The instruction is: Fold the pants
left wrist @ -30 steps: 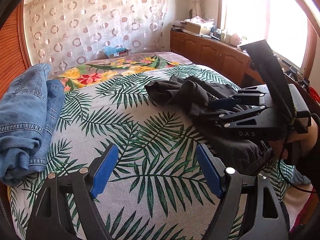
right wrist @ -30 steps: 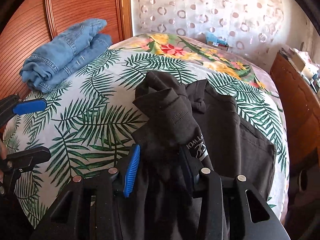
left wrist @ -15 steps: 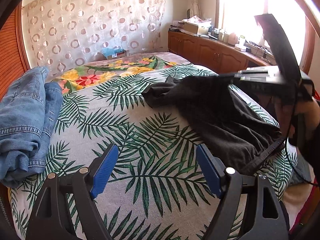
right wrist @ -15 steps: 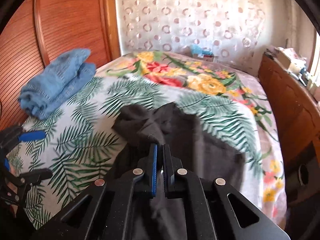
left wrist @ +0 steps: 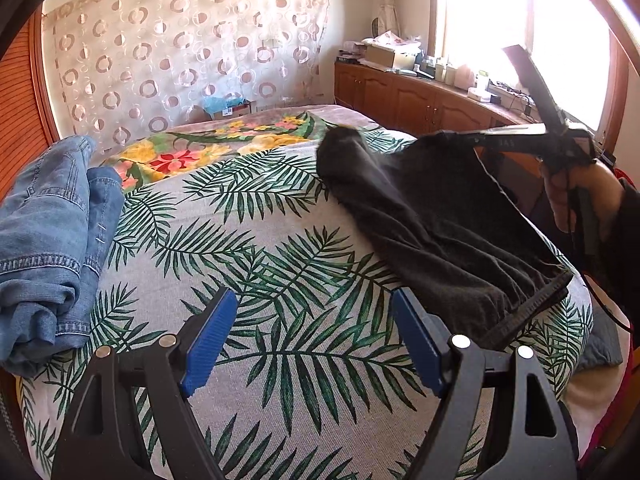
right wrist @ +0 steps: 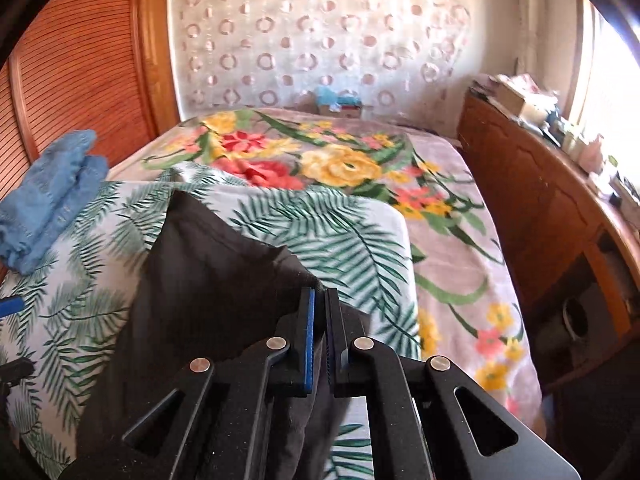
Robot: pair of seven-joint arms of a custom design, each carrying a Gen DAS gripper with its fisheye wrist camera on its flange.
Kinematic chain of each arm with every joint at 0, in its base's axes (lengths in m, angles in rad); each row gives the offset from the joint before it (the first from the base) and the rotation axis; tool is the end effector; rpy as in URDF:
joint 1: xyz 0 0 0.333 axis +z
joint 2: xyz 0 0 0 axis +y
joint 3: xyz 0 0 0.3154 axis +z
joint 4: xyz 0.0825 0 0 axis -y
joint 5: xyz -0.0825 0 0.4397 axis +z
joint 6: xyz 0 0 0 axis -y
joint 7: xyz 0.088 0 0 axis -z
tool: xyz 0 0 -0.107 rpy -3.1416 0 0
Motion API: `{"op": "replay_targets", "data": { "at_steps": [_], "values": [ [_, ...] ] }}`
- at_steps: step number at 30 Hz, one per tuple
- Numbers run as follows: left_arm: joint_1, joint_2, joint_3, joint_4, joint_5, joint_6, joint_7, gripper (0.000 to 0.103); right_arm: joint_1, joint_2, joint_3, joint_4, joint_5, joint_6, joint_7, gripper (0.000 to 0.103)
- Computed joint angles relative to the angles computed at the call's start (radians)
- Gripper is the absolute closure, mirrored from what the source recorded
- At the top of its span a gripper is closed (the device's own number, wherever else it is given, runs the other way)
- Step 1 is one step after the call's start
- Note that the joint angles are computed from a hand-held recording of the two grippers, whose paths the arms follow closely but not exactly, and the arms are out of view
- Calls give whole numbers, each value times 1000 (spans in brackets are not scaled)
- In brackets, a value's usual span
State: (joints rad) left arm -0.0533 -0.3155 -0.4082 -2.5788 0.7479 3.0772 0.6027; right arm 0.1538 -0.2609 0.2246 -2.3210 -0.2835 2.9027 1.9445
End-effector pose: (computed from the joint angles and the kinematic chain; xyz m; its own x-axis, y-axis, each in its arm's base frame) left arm 0.4227 -0.2707 0.3956 -0.2568 -0.9664 0.0078 -0.6593 0.1692 -0.7326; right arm 0.5155 0.2297 0.5127 0.2537 -0.9669 0.0277 -0.6304 -0.1870 -0.7534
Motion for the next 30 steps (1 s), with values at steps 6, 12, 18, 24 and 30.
{"op": "replay_targets", "data": {
  "at_steps": [6, 12, 18, 24, 30],
  "values": [
    [-7, 3, 4, -3, -3, 1, 4, 22, 0, 39, -12, 28, -24, -32, 56, 94],
    [-12, 10, 6, 2, -5, -1, 9, 22, -5, 5, -27, 1, -39, -2, 95, 76],
    [-15, 21, 0, 11, 1, 0, 5, 22, 44, -98, -51, -114, 100, 56, -22, 76],
    [-29, 37, -3, 25, 13, -3, -1, 22, 119, -219, -68, -251, 250, 95, -140, 75],
    [-77, 48, 19, 27, -2, -12, 20, 22, 156, -342, -59, -388, 352, 101, -212, 61]
  ]
}}
